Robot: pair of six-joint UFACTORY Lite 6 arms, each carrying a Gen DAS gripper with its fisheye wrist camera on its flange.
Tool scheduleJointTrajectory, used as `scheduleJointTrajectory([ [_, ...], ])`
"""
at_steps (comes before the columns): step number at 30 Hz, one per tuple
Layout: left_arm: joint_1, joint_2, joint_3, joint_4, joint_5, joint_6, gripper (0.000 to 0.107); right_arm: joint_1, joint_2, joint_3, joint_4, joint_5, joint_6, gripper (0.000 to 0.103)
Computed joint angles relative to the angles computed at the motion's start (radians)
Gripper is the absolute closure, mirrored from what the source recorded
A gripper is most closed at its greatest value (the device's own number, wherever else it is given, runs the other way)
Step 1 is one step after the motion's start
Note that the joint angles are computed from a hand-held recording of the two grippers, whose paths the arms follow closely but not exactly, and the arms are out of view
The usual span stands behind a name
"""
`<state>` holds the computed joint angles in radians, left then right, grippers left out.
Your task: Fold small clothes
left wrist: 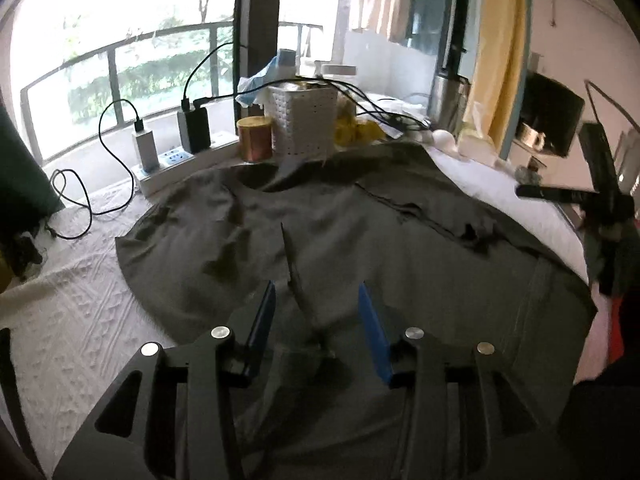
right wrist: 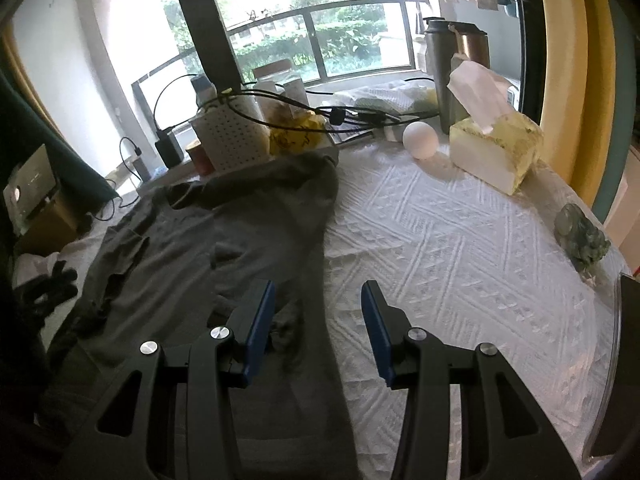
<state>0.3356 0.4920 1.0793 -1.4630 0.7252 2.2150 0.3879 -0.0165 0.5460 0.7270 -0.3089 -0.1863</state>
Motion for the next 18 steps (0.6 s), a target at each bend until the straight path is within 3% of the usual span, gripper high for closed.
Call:
scheduleJointTrajectory([
  [6, -0.133, 0.189, 0.179, 0.144, -0.238, -0.298, 0.061, -0.039, 0.049, 0.016, -0.2, -0.001, 0.174, 0.058],
  [12, -0.1, 0.176, 0.15, 0.189, -0.181, -0.303, 0.061, -0.038, 0.102, 0.048, -0.164, 0.002, 0.144, 0.058],
  [16, -0.075, 0.106, 0.037, 0.172, -0.153, -0.209, 0.061, -0.005, 0.176, 0.126, -0.002, 0.026, -0.003, 0.058],
  [17, -0.064, 0.085, 0.006, 0.171, -0.138, -0.189, 0.061, 0.006, 0.193, 0.147, 0.047, 0.029, -0.057, 0.055],
  [18, -0.057, 0.066, -0.026, 0.162, -0.127, -0.164, 0.061, 0.018, 0.211, 0.169, 0.107, 0.031, -0.123, 0.043],
])
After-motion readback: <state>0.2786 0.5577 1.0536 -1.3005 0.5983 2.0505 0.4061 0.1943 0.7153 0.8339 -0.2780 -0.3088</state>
